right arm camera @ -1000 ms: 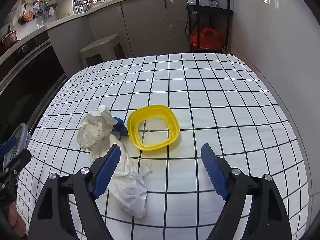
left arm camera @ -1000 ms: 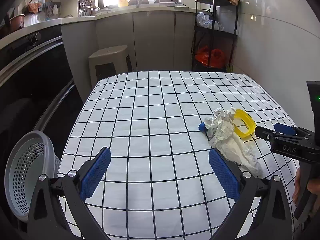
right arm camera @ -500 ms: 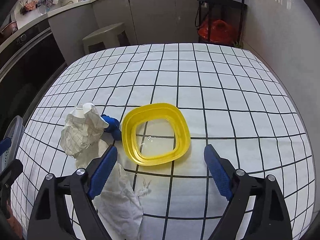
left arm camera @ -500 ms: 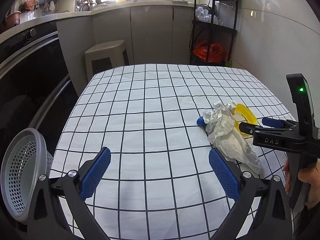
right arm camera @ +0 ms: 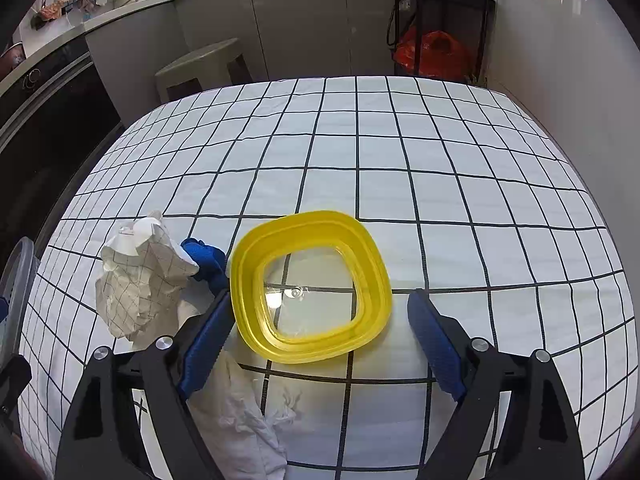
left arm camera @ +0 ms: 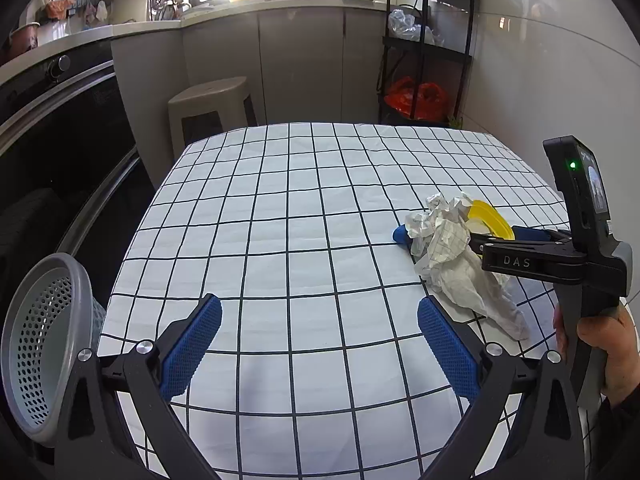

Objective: Collect trash
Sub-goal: 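Grasp the yellow plastic lid with the right tool and lift it, then grasp the white crumpled tissue with the left tool while the right tool holds the lid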

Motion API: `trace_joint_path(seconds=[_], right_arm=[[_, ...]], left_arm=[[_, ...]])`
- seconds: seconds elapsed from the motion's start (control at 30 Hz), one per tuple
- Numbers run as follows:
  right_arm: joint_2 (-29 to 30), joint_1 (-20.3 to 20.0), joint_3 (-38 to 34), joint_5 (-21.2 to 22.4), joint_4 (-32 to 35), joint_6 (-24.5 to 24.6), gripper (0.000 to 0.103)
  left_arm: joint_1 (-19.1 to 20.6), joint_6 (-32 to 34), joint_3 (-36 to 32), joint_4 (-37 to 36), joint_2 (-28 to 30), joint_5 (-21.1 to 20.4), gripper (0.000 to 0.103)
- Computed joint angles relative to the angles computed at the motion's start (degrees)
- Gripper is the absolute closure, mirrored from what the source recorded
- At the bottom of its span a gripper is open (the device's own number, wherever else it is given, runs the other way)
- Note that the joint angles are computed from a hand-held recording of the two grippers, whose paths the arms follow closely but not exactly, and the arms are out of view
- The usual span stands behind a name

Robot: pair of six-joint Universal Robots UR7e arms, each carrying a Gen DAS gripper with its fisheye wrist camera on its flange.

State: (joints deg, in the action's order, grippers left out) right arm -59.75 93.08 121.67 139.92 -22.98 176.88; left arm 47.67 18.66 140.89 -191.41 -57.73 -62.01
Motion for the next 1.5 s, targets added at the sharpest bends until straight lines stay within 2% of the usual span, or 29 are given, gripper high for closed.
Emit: trace_joint_path(seconds=[0.03,0.1,0.27,0.4,0.5,0.83,1.03,1.23,1.37,1.43,1.5], right_arm=[[-0.1,0.1,0.1,0.1,-0.3,-0.3,0.020],[-0.1,0.2,0.2,0.1,-0.9,-0.9,0.034],[0.1,1.1,0.9,0.5,-2.4,-0.8,0.035],[-2.6,0.9,4.1,-1.0,-3.7,2.5,0.035],[-5.5,1.7,7.2,-0.4,-5.3,4.9,0.035],[-14.2,7.1,15.4,3.3,-8.5,11.3,0.035],[-16.1,6.8,17.1,2.2,-8.2,12.3,0.035],[-16.6,5.9,17.6,0.4,-8.1,12.0,0.035],[-16.8,5.2,17.8,-0.4,-8.1,11.8,0.035],[-17.0,4.9,18.0,-0.7,-8.1,11.7,0.035],[-17.0,4.8,17.9,-1.0,-8.0,11.6,0.035]], left_arm=[[0.0,0.0,0.0,0.0,0.0,-0.1,0.007],[0.0,0.1,0.1,0.0,-0.2,-0.2,0.007],[-0.5,0.2,0.8,-0.2,-0.5,-0.3,0.007],[-1.3,0.1,1.3,-0.2,-0.5,-0.4,0.007],[-2.5,0.2,1.8,-1.0,0.5,-0.7,0.007],[-5.7,-4.0,-1.3,-2.7,7.6,-3.2,0.007],[-6.9,-5.2,-4.3,-4.4,13.2,-0.5,0.007],[-6.8,-6.5,-6.6,-5.2,16.5,0.3,0.007],[-7.0,-7.1,-7.2,-5.9,17.9,0.5,0.009],[-7.1,-7.0,-7.1,-6.7,18.2,0.4,0.015],[-7.3,-7.0,-7.4,-6.4,18.6,0.7,0.028]])
